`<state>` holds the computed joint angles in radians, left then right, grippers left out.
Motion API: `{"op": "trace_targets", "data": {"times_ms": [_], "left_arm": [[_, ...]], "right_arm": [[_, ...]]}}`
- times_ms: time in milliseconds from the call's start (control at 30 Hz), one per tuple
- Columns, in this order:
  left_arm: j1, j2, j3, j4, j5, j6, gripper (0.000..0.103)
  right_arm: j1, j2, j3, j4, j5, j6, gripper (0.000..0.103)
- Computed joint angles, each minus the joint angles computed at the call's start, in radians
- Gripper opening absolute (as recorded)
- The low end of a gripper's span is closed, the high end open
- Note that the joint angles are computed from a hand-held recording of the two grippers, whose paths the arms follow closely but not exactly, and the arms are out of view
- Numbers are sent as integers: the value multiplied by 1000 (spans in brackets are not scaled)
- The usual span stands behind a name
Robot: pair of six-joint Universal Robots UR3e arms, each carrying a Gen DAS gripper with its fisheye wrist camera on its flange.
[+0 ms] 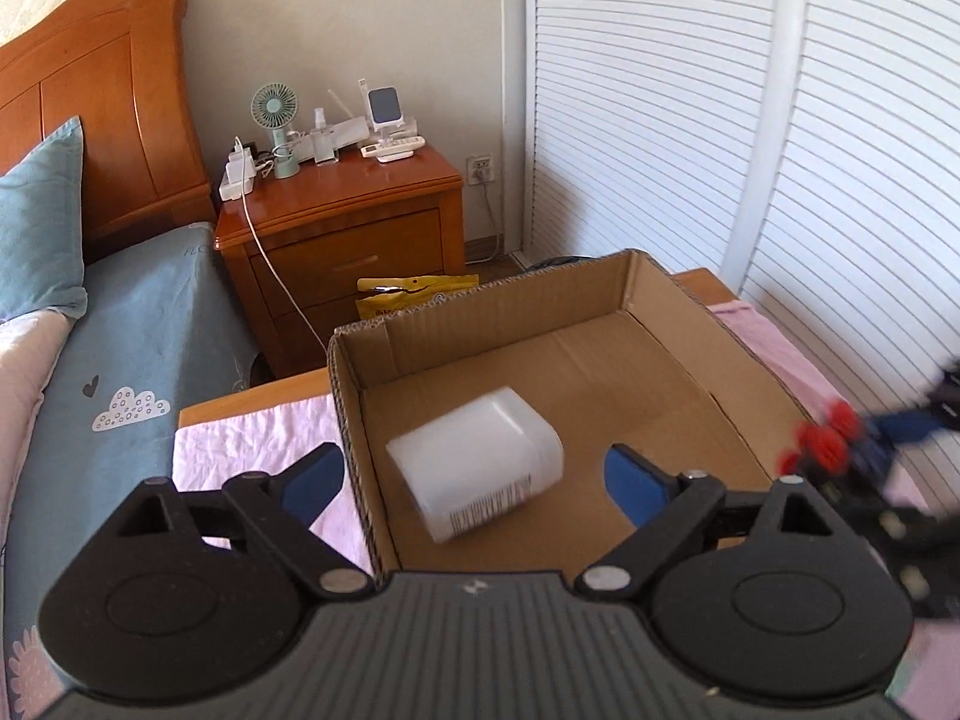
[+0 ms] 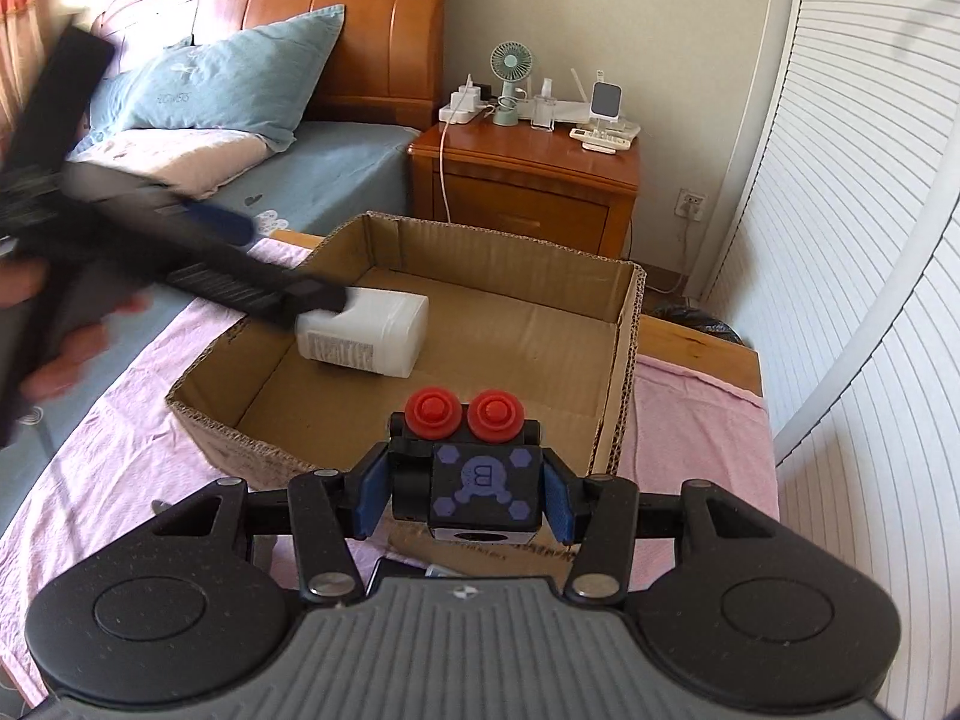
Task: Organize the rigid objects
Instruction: 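Carry the white bottle into the cardboard box with the left tool while the right tool drops the cube there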
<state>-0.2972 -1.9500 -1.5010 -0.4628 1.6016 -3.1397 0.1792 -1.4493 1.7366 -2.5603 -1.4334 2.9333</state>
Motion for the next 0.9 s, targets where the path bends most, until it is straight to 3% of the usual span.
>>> {"op": "trace_targets", "data": {"times_ms": [67, 200, 433, 500, 567, 767, 900], "left_arm": [[8, 94, -117, 38, -24, 7, 99], [10, 258, -310, 90, -33, -15, 100], [-37, 392, -509, 165, 67, -91, 100], [-40, 419, -562, 187, 82, -110, 100], [-51, 443, -601, 195, 106, -125, 100], [-71, 487, -682, 233, 142, -168, 100], [-95, 495, -699, 231, 170, -215, 100]], "right_arm": [[-4, 38, -45, 15, 2, 5, 56], [-2, 156, -201, 73, -10, 21, 56], [22, 379, -490, 145, -61, 50, 56], [26, 418, -532, 130, -79, 59, 65], [31, 430, -539, 102, -105, 71, 93], [12, 318, -418, 85, -51, 91, 103], [19, 207, -288, 61, -53, 87, 103]]}}
